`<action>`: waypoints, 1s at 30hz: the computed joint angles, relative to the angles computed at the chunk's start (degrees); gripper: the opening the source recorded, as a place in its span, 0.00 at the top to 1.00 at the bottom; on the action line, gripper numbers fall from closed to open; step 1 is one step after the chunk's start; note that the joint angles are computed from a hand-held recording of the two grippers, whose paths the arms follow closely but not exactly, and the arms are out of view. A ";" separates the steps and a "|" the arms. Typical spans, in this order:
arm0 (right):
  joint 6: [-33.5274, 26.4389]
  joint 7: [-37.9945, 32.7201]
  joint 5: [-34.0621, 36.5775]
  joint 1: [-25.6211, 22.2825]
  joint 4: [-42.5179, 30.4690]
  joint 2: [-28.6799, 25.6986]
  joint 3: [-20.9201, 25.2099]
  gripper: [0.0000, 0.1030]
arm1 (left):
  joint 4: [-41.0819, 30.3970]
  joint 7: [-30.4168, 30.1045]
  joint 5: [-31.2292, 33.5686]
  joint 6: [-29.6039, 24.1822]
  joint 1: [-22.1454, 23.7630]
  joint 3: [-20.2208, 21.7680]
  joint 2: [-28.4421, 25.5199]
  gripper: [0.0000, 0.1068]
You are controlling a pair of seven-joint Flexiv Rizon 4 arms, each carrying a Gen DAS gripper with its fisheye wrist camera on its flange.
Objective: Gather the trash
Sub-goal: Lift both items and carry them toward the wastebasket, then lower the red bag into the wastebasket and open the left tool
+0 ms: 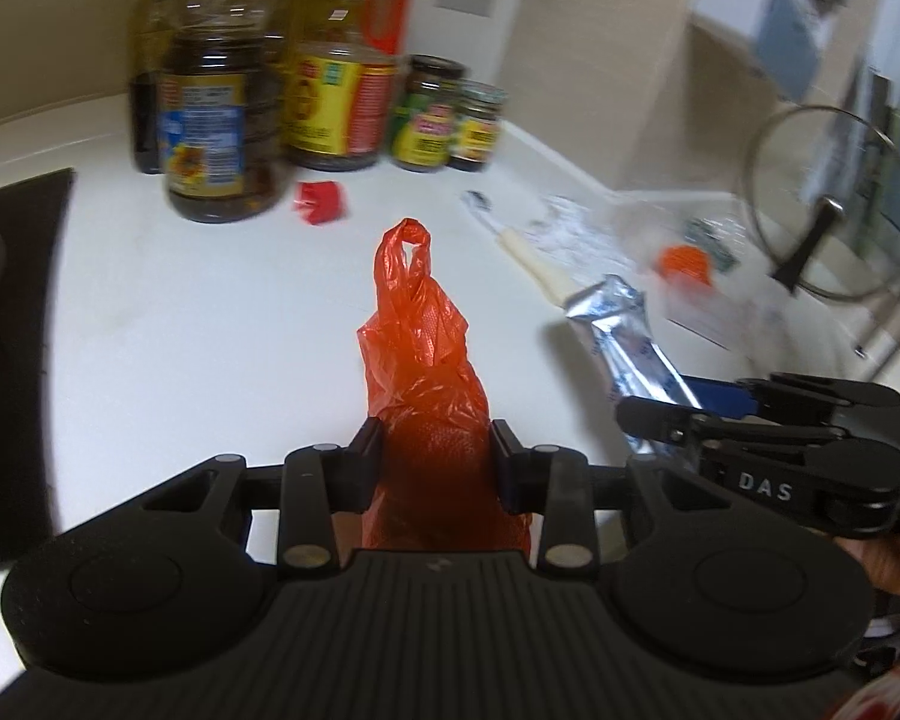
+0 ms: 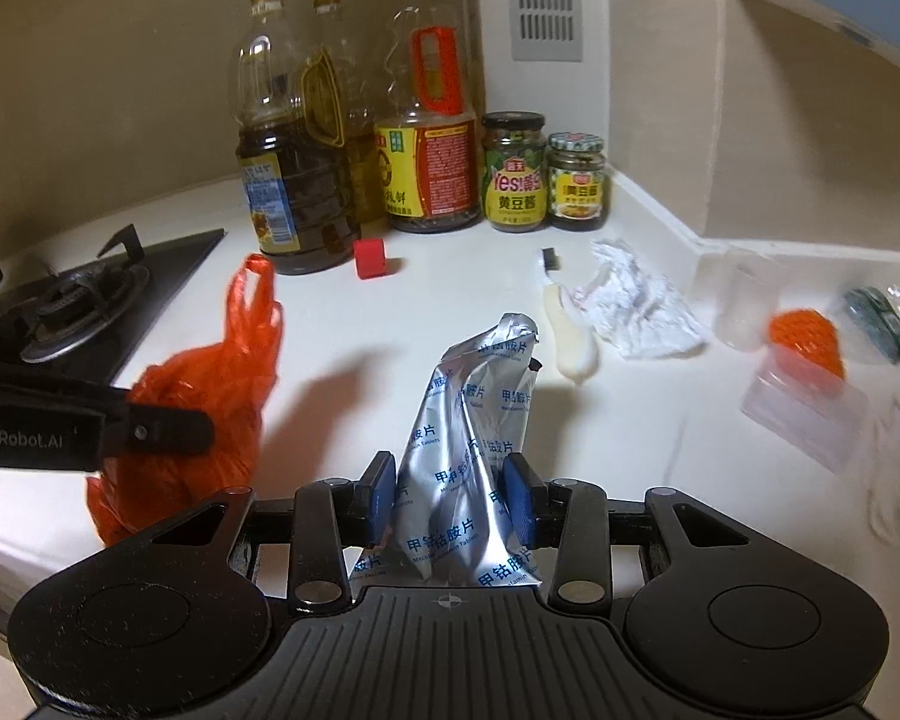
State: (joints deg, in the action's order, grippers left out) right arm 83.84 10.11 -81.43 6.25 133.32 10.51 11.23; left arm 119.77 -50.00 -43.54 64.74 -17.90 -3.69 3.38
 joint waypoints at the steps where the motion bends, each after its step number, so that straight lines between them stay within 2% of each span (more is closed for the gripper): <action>1: -0.68 -0.92 2.06 0.32 1.21 1.43 0.48 0.62 | 0.55 0.97 -0.89 -0.92 -0.42 0.02 0.78 0.69; 8: -7.51 -9.64 20.86 3.37 9.34 12.35 6.50 0.62 | 4.05 4.34 -6.01 -6.75 -3.45 0.63 5.09 0.69; 12: -13.31 -14.64 32.84 6.94 12.70 18.53 10.23 0.62 | 5.96 5.53 -6.47 -9.87 -4.54 1.12 7.39 0.69; 16: -18.68 -17.02 41.66 10.68 14.66 22.52 13.86 0.62 | 7.76 6.24 -5.65 -13.64 -5.02 1.77 9.21 0.69; 22: -22.64 -16.78 47.47 14.73 16.11 23.26 17.34 0.62 | 11.07 7.58 -3.50 -16.50 -5.34 1.71 10.62 0.69; 25: -22.40 -15.27 47.96 15.68 16.95 21.90 17.81 0.62 | 12.54 7.75 -1.10 -15.04 -5.40 1.13 10.44 0.69; 30: -20.71 -13.37 47.76 16.48 18.20 19.37 17.11 0.62 | 13.03 6.37 1.37 -15.60 -5.02 0.88 8.61 0.69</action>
State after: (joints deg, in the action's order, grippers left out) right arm 63.13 -3.27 -33.67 22.73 151.52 29.88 28.34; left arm 132.80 -43.63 -42.16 49.14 -22.92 -2.81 12.00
